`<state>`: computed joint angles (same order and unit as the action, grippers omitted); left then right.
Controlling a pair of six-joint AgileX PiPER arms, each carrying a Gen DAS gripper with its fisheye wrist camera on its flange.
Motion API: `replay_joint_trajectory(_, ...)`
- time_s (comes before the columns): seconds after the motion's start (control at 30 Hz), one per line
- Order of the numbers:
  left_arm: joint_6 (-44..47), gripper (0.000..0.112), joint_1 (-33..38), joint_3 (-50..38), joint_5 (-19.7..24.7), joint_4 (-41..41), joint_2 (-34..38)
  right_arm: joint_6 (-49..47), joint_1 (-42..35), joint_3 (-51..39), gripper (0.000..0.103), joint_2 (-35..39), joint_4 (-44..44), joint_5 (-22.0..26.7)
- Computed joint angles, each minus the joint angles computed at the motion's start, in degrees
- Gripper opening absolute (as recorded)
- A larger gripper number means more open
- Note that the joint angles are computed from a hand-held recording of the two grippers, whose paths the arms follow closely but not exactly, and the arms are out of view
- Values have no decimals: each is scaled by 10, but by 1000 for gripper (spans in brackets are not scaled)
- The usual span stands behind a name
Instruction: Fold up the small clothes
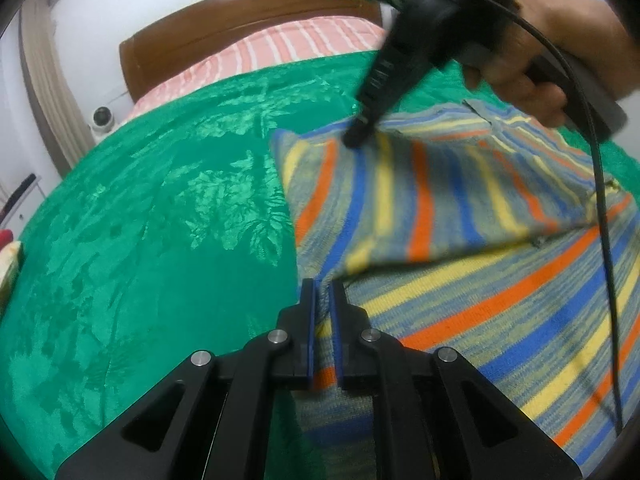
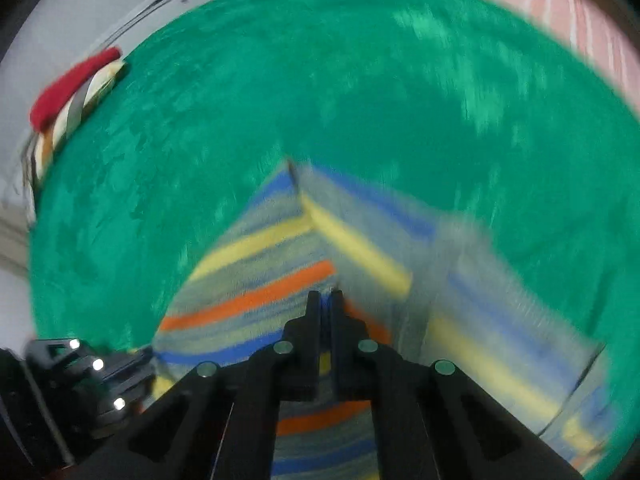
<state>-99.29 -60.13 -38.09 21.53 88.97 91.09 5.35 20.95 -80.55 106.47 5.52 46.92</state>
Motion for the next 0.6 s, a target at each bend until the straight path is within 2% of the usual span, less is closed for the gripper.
replay_joint_trajectory(0.13, 13, 8, -10, -4, 15, -14, 5, 18, 16, -6, 4, 19, -19, -32)
replay_joint_trajectory(0.17, 15, 8, -11, -4, 16, -16, 5, 10, 11, -7, 8, 27, -7, -31)
replay_joint_trajectory(0.23, 15, 8, -9, -4, 14, -16, 5, -11, -6, 27, 26, 7, 24, -48)
replay_joint_trajectory(0.3, 14, 8, -9, -4, 14, -15, 5, -39, -47, 90, 36, -57, 70, -68)
replay_joint_trajectory(0.37, 13, 8, -12, -5, 18, -15, 6, -55, -112, 178, 37, -149, 135, -82)
replay_joint_trajectory(0.5, 16, 8, -15, -6, 23, -18, 8, -44, -231, 306, 38, -275, 193, -31)
replay_joint_trajectory(0.6, 19, 8, -21, -7, 31, -24, 10, -108, -315, 400, 38, -334, 276, 2)
